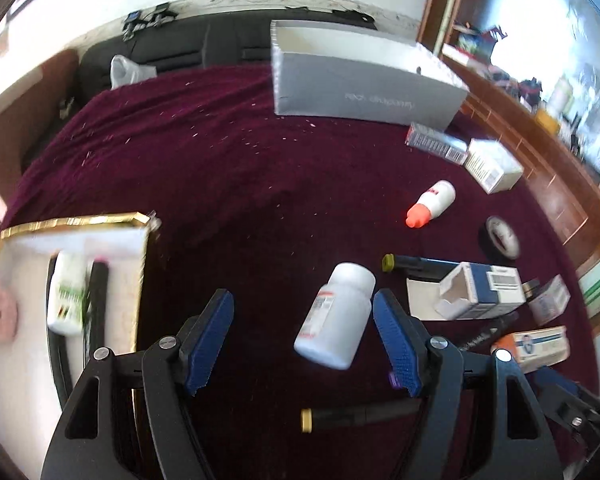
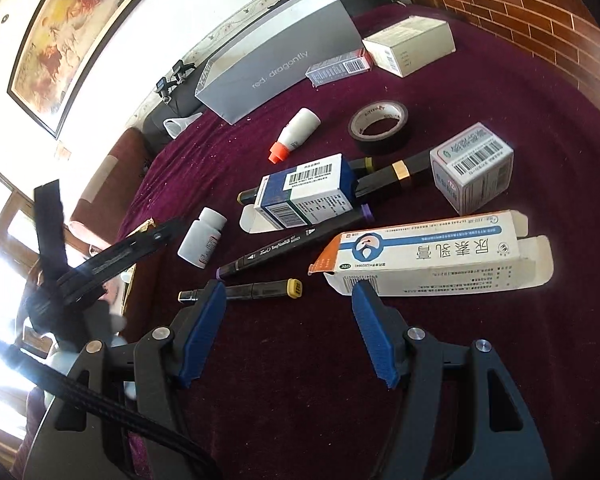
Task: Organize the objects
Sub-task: 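Grasp the white red-label pill bottle with the left gripper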
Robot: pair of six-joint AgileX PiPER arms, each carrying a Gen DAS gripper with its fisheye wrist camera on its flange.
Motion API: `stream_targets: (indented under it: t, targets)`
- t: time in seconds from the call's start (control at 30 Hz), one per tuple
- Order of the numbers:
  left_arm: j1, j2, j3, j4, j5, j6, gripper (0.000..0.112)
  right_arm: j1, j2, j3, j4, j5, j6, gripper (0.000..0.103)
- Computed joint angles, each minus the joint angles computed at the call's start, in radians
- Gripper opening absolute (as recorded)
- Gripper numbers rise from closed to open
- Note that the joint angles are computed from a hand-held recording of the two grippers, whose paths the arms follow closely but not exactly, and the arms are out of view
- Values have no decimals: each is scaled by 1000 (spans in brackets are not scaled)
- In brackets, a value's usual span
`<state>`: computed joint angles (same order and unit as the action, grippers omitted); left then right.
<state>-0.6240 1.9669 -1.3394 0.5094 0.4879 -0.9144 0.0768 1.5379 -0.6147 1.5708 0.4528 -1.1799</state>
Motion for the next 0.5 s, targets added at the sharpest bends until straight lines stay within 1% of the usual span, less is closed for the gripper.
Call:
stream_targets:
  t: [0.1, 0.27, 0.3, 0.33, 0.37, 0.4, 0.47, 0.5]
  targets:
    - [-15, 62, -77, -3, 54, 33, 66, -23, 23, -3, 32, 32, -36, 65]
    - [-24, 147, -159, -55, 104, 88, 65, -20, 19, -13, 11, 35, -19, 65]
    - [-28, 155, -160, -61, 111, 102, 61, -13, 13, -15, -2, 29, -6, 65]
    - [-38, 152, -156, -27, 123, 78, 43, -5, 7, -20, -23, 21, 14, 65]
    - [-41, 134, -131, -11, 108, 70, 34, 3, 3, -28, -50, 15, 37, 65]
    - [-35, 111, -106, -36, 97, 83, 30, 8, 3, -34, -68, 11, 52, 65]
    - [-9, 40, -29, -115, 41, 114, 30, 35, 9, -54, -130, -6, 109, 66]
    - [-4, 11, 3, -118, 22, 108, 30, 47, 18, -67, -160, -5, 134, 66]
